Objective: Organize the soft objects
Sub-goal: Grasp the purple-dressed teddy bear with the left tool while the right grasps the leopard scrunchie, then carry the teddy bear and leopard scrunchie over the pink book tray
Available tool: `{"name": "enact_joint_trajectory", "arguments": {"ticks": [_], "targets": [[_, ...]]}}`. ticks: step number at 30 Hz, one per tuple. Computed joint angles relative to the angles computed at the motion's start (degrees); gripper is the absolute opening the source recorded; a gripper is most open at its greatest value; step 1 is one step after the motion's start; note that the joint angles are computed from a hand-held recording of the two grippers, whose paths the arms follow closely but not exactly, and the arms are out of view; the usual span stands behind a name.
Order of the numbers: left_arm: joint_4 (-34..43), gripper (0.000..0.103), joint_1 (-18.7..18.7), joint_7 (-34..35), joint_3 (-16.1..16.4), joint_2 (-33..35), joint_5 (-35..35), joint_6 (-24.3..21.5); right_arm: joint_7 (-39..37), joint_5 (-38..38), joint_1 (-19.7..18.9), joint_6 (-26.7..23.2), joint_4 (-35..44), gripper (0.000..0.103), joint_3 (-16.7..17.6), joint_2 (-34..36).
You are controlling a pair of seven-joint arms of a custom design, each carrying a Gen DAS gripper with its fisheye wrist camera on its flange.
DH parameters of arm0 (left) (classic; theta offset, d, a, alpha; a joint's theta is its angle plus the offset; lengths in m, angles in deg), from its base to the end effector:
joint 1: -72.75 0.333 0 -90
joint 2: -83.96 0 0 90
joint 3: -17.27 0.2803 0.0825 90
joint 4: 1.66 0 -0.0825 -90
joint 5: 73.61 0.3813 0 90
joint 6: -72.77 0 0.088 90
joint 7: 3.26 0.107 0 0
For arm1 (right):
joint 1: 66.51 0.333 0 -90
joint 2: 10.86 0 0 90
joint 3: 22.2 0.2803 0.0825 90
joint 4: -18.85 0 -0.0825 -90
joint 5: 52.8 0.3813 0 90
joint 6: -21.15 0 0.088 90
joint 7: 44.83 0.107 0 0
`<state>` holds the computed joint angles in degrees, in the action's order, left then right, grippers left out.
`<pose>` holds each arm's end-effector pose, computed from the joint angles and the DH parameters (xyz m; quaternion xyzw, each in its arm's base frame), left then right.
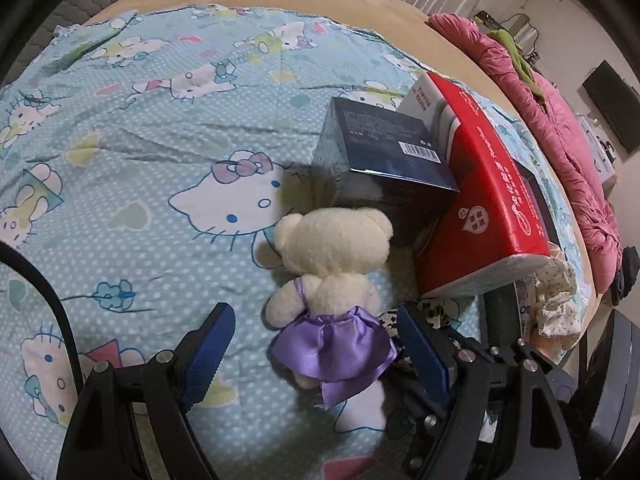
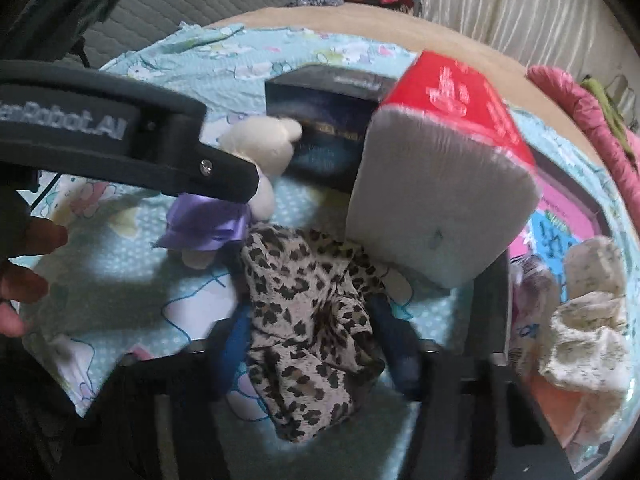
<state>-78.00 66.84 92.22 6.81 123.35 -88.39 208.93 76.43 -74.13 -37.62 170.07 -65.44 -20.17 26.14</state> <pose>0.7184 -0.1811 0.3432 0.6281 -0.7410 0.2375 0.0073 0.6252 0.3772 0.3249 -0.7628 0.5898 -0.1744 0.1997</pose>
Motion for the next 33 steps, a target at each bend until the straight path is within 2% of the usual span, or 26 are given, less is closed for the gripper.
{"name": "enact_joint_trajectory", "arguments": {"ticks": [4, 6, 9, 13, 18, 21, 25, 30, 33], "targets": [[1.84, 0.08, -0.14, -0.16, -0.39, 1.54, -0.27, -1.12, -2.61, 2.23, -2.07, 2.18, -1.54, 0.029, 1.55, -0.9], [2.38, 0.068, 0.2, -0.06, -0.87, 2.12, -1.13, -1.56, -3.5, 3.66, -3.03, 3.89, -3.34, 0.024, 2.27, -1.99], [3.22, 0.057, -1.03, -0.69, 0.25, 2.88, 0.83, -1.76, -3.59, 3.41, -2.92, 6.18, -6.53, 0.023, 1.77, -4.47], [2.64, 0.045, 0.45, 0.4, -1.07, 2.88, -1.3, -1.36, -1.15, 1.48, -1.97, 9.72, -11.57, 0.023, 0.48, -8.55], [-4.69, 0.043, 1.47, 2.35, -1.72, -2.59, -3.65, 4.14, 5.15, -3.41, -0.37, 15.86, -17.74, 0.023, -1.86, -14.03], [-9.14, 0.043, 1.85, 4.16, -2.25, -6.96, -5.04, 6.92, 10.55, -7.91, 0.65, 18.93, -21.03, 0.023, -4.03, -17.62], [-12.41, 0.043, 1.91, 6.94, -3.04, -11.57, -7.0, 8.19, 20.08, -15.69, 2.2, 20.35, -22.04, 0.023, -6.9, -20.1], [-14.37, 0.043, 0.29, 9.26, -3.39, -15.3, -7.95, 9.15, 38.49, -31.13, 3.85, 21.34, -26.63, 0.023, -11.73, -26.17], [-13.85, 0.043, -1.17, 9.83, -3.54, -15.86, -7.69, 9.05, 48.2, -39.21, 2.98, 20.37, -28.9, 0.023, -12.63, -29.42]]}}
